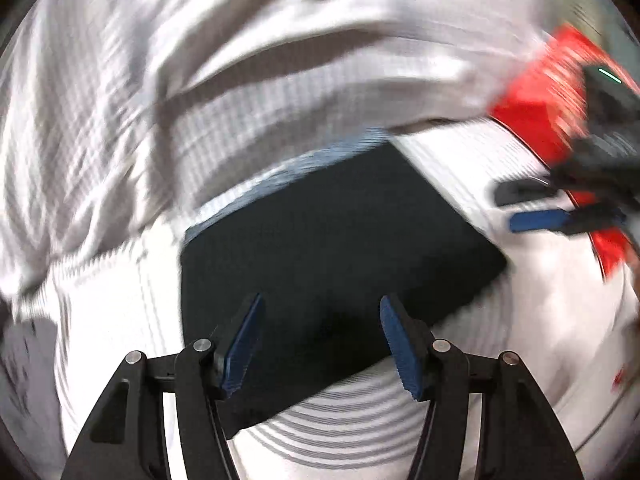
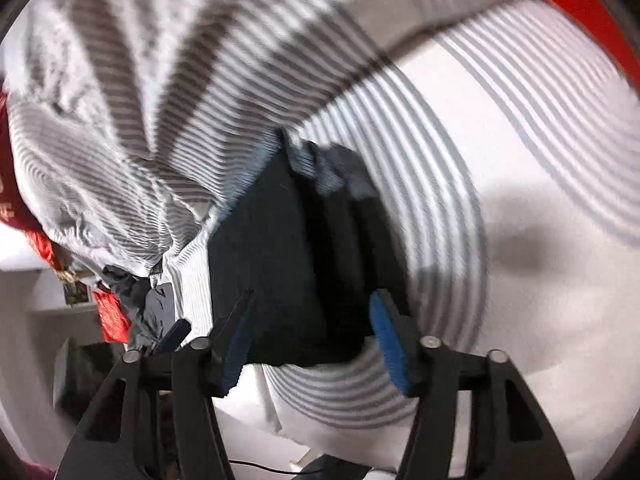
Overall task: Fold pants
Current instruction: 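Lower the folded trousers onto the duvet and open both grippers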
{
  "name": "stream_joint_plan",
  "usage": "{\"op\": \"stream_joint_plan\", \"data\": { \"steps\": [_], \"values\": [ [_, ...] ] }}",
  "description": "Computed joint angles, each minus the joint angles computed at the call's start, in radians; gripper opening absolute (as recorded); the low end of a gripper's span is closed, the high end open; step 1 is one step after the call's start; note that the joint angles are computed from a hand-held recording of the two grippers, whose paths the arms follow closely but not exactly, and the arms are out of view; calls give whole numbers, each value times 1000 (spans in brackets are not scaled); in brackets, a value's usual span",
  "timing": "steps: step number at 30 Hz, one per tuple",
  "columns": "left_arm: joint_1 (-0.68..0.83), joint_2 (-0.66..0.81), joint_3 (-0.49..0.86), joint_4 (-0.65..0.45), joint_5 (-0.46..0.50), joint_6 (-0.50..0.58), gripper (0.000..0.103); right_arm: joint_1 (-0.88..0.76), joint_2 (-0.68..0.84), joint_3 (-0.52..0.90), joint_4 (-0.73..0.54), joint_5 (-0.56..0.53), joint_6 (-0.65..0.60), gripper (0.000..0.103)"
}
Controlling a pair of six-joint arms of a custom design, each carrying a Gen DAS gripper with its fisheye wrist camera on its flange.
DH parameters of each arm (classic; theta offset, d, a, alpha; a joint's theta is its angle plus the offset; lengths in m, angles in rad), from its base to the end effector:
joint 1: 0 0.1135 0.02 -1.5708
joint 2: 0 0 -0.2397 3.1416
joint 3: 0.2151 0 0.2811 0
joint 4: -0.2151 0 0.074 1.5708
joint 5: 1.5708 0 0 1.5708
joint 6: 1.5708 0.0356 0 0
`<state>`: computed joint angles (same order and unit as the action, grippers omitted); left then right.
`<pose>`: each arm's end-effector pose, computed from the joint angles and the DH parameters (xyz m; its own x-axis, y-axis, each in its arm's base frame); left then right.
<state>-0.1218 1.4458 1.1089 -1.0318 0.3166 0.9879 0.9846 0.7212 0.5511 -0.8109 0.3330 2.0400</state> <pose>0.2873 -0.0463 0.2115 -0.3871 0.8467 -0.3651 0.9095 0.4156 -0.0003 0.1096 0.1441 0.1950 -0.4046 0.9144 0.0092 0.7206 0.3126 0.6189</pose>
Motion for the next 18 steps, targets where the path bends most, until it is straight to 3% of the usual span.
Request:
{"op": "stream_joint_plan", "data": {
  "steps": [1,4,7,11,13,14,18],
  "values": [
    [3,71,55,-4,-14,-53,61,-30,30,24,5,-18,-49,44],
    [12,230,176,-21,-36,-169,61,-133,167,115,25,-99,-221,44],
    [-1,327,219,-30,-77,-236,61,-196,320,195,49,-171,-312,44],
    [3,348,157,5,-98,-271,62,-187,471,228,41,-247,-338,44],
    [-1,315,110,37,-96,-259,65,-156,482,196,66,-253,-303,44],
    [1,306,94,41,-82,-244,72,-137,481,185,73,-234,-286,44],
    [-9,311,86,64,-85,-235,73,-139,487,170,94,-233,-294,53]
  ]
}}
